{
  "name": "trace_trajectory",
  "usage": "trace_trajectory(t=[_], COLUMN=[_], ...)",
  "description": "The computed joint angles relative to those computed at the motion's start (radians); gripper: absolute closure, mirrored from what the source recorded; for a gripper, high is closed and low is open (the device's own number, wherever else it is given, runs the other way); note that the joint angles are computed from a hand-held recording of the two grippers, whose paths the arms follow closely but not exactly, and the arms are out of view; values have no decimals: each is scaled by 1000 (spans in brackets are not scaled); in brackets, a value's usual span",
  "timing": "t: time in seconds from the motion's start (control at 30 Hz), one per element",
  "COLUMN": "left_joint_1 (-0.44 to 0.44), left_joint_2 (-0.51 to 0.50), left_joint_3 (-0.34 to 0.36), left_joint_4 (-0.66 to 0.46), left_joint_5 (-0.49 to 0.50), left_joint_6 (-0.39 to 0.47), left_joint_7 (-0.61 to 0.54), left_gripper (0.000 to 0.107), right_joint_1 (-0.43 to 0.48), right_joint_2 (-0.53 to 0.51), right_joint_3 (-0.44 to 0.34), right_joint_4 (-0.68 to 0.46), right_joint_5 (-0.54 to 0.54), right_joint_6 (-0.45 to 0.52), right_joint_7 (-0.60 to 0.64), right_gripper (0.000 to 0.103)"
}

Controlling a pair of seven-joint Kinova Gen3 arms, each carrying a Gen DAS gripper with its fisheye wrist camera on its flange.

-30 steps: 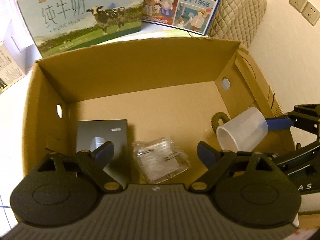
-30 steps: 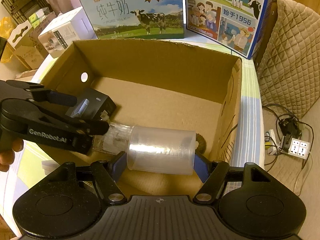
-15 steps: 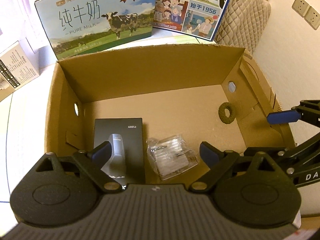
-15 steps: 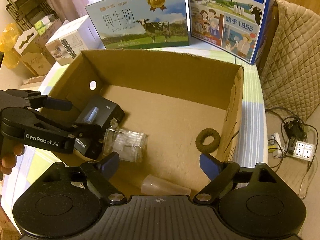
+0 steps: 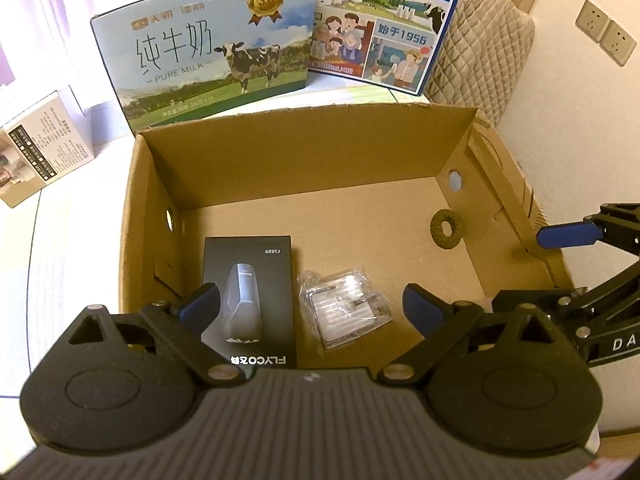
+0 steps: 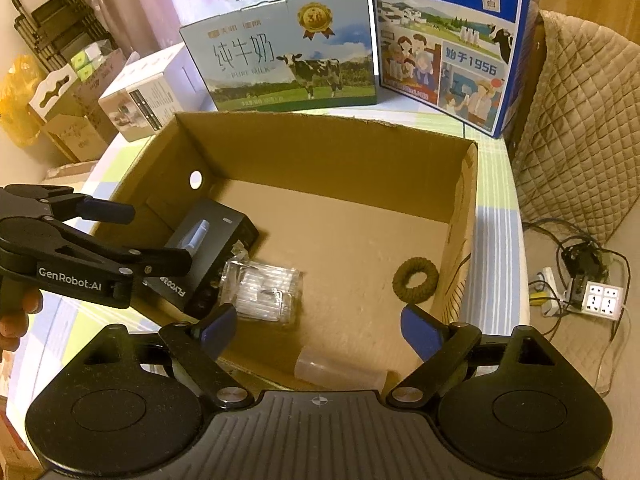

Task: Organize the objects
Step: 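Open the left gripper to release the container while the right gripper releases the cup, then move both grippers back toward the cotton swab bag and toy on the table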

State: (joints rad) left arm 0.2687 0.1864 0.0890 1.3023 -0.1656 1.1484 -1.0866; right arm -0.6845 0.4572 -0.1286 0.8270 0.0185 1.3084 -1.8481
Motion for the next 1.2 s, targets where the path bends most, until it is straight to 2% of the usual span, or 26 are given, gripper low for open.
trace_trajectory(t=[0.23, 0.4, 0.57, 0.8, 0.97, 1.2], left_joint_1=[6, 2, -11, -56, -92, -132], left_joint_2=[-55, -118, -194, -318, -402, -505], left_joint_3=[9, 22, 39, 63, 76, 84], left_joint_4=[36, 86, 146, 233, 299, 387], left_joint_5=[-14, -25, -40, -26, 2, 43], left_joint_6=[-14, -34, -44, -51, -42, -23], left_joint_7=[11, 22, 42, 34, 18, -22], left_gripper=[11, 11, 11, 11, 11, 11], right_joint_1=[-22, -36, -63, -118, -136, -183], right_joint_2=[-49, -124, -213, -327, -380, -413], right_joint_3=[2, -7, -22, -78, -137, -214], right_joint_4=[52, 155, 283, 449, 532, 595], right_joint_5=[23, 48, 110, 270, 340, 443], right_joint_6=[-36, -119, -207, -290, -320, -315], right_joint_7=[-48, -125, -253, -474, -611, -794], right_gripper=[17, 17, 17, 17, 17, 17])
